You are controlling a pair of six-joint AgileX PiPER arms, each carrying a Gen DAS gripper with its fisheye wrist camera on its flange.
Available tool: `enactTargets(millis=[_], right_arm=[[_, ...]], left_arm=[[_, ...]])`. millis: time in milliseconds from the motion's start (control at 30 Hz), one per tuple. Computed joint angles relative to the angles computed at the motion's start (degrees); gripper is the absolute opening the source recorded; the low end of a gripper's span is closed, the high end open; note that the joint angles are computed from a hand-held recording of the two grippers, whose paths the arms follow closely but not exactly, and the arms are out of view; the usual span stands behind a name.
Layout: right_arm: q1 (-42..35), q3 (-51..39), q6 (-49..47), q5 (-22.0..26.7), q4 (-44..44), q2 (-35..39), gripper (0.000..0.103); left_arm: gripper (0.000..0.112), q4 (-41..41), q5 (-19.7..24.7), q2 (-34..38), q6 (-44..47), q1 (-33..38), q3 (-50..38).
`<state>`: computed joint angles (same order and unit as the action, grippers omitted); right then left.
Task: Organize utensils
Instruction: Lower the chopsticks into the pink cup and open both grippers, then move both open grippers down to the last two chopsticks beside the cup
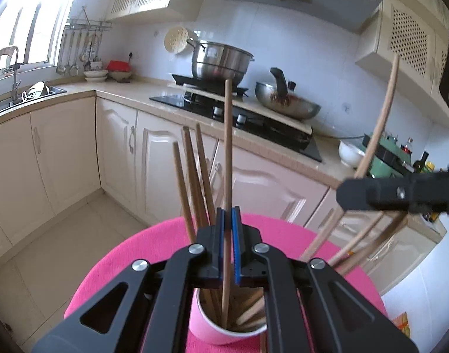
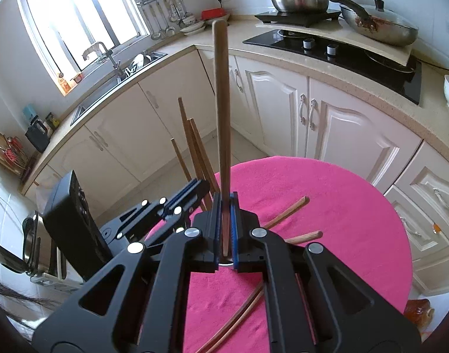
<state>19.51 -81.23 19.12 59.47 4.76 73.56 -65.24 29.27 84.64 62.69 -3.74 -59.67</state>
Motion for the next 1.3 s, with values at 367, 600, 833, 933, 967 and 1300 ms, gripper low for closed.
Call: enactTargets(millis=[367, 600, 833, 933, 967, 1300], right_arm=[[8.53, -1.25, 6.86, 1.25, -8.21, 1.49, 0.006], [15.3, 0.88, 14.4, 1.16, -15.93, 3.68, 0.006], [19.54, 4.05, 22.04, 1.24, -21.21, 3.31, 0.008], [21.49, 3.97, 25.77, 2.6, -24.18, 2.77, 0.039], [22.49, 4.1, 28.17, 3.41, -26.12, 2.36, 0.046], [30.46, 5.13, 40.97, 9.93, -33.83, -2.76, 0.05]], left_arm=[[0.022, 7.37, 8.32, -3.6, -8.57, 6.21, -1.1], [0.024, 13.14, 11.84, -4.9, -12.47, 9.43, -1.43], [0.032, 20.31, 14.4, -5.94, -17.02, 10.68, -2.28], [0.036, 22.24, 16.3, -6.7, -18.57, 11.69, -2.93], [0.037, 22.79, 16.63, -6.89, -19.12, 12.05, -3.17], [0.041, 23.86, 24.35, -10.17, -17.18, 16.61, -4.11]])
